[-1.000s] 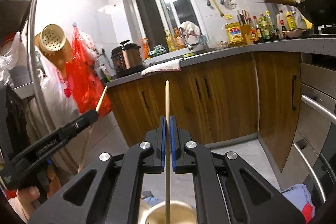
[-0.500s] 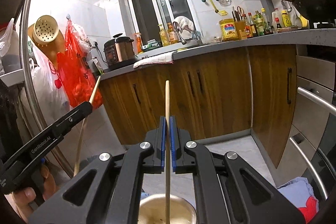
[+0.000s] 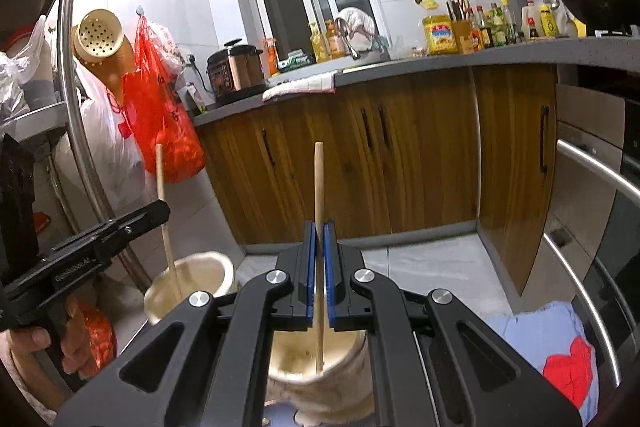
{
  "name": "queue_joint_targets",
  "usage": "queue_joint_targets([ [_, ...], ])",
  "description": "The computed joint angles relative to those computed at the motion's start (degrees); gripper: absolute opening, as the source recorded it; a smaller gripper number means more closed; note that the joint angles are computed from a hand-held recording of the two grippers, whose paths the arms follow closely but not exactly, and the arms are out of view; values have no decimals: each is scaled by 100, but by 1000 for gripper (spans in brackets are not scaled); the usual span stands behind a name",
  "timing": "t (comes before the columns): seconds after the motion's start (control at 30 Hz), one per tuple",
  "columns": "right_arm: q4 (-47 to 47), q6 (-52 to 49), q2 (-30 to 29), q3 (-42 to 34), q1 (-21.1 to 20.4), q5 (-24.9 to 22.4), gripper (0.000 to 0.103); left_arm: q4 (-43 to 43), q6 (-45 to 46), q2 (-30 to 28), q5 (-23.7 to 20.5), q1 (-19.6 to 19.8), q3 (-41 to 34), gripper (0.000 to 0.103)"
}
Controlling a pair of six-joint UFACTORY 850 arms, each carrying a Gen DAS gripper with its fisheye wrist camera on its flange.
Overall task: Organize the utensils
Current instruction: 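Lower both sticks into the holder cups and open both tools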
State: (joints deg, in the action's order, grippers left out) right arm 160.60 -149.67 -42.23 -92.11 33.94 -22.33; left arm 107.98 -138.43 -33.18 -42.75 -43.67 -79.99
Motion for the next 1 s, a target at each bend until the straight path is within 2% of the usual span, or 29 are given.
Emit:
queue_joint_targets([
  [0.17, -136, 168, 16, 60, 25, 200, 4, -324, 237, -8, 283, -27, 35, 6],
  [0.27, -97, 144, 35, 93, 27, 199, 4, -692, 688, -148, 432, -35, -125, 6],
  [0.4, -32, 204, -4, 24, 16, 321, 4, -606, 754, -208, 335, -82, -135, 6],
  [0.63, -546, 977, -199, -339, -58, 689, 5, -855, 866, -270, 255, -47, -208, 6],
  [0.83, -656, 1075, -232, -389, -58, 705, 6, -936, 821, -269, 232, -5, -170, 6],
  [0.9, -812, 1248, -258, -427, -62, 750, 9, -959, 844, -272, 221, -6, -178, 6],
  [1.0, -1051, 1514, -277, -446, -74, 754, 21, -895, 790, -258, 228, 0, -150, 9],
])
